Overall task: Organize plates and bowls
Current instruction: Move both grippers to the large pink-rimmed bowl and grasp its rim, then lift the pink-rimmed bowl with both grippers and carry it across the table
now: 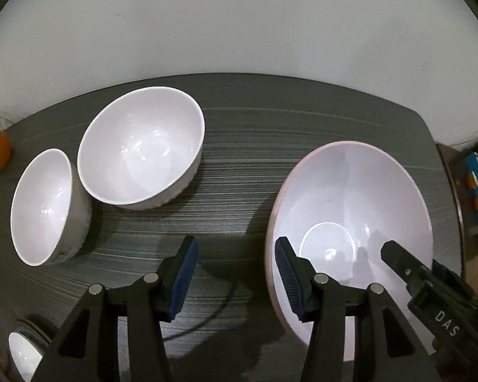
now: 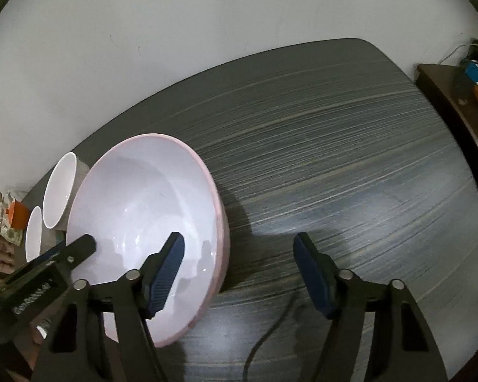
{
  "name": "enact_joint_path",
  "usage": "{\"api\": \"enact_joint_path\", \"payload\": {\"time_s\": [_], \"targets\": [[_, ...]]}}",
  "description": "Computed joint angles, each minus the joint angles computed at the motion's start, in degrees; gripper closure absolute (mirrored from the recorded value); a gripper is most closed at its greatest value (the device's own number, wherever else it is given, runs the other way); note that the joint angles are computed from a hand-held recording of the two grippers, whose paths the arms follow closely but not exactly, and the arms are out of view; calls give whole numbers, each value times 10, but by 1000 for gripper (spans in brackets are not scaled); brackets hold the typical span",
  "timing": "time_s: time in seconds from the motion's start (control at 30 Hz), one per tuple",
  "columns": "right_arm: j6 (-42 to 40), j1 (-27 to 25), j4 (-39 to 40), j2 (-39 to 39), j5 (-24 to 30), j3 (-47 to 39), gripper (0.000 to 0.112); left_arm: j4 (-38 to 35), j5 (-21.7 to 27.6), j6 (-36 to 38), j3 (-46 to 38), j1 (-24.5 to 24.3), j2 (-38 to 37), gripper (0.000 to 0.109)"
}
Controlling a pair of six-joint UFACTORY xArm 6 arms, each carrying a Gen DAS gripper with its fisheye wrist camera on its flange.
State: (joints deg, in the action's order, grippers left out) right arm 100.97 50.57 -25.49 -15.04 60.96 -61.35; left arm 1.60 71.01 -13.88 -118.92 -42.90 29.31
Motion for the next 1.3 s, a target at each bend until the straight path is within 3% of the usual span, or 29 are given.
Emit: {"api": "enact_joint_path", "payload": {"time_s": [0.1,0.17,0.33,0.4,0.9,1.3], "targets": [[-3,-5,2,4,-16,2,57,8,-4,3,0,-1,5,58],[-8,-8,9,6,-34,8,63,-6,-14,14,6,1,4,71],[-8,-5,18,15,-43,6,82,-19,-16,32,0,-1,7,90],[-10,-2,21,21,-40,-1,96,-19,-18,36,4,-3,4,96],[-1,23,18,-6,-14,-8,98,12,-37,4,78,-25,-69,99],[41,88,-7,-18,23,-24,98,28,-65,-9,243,-13,-222,99]]}}
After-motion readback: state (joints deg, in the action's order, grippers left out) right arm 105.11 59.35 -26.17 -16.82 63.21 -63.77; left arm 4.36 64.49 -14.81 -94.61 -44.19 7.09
